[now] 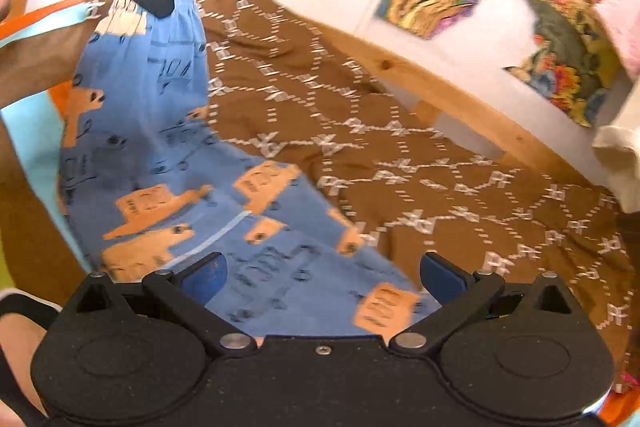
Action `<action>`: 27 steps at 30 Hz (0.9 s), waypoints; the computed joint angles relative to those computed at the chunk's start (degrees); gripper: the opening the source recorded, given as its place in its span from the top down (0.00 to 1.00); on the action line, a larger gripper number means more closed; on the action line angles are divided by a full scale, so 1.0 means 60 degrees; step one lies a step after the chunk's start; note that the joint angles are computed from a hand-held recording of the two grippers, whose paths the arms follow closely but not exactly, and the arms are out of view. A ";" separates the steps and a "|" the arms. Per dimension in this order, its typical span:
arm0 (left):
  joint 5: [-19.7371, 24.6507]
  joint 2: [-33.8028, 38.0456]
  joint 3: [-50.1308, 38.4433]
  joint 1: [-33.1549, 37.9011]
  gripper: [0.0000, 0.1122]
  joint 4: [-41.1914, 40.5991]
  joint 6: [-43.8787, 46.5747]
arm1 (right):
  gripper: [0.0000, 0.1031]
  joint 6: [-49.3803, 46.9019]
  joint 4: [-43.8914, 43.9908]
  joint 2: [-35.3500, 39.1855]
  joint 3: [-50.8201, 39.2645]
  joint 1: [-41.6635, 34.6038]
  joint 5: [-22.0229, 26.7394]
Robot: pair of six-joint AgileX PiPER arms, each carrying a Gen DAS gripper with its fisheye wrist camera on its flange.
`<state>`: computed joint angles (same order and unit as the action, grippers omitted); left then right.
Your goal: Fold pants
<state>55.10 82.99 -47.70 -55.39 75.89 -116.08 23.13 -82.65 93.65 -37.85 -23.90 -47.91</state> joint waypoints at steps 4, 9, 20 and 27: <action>-0.0521 0.1388 -0.1569 -0.0317 0.85 -0.0425 0.1736 | 0.01 -0.1018 0.1120 0.0170 -0.0296 -0.0516 0.0101; -0.1255 0.3225 -0.3286 -0.0638 0.85 -0.0627 0.3015 | 0.01 -0.0886 0.1667 0.0743 -0.1261 -0.1157 0.0463; -0.1625 0.5696 -0.5480 -0.0897 0.84 -0.1638 0.5097 | 0.01 -0.0299 0.0970 0.1947 -0.2534 -0.2447 0.0436; -0.3037 0.5347 -0.4827 -0.0654 0.43 -0.2235 0.5167 | 0.01 0.3223 -0.1492 0.2350 -0.3653 -0.2521 0.0483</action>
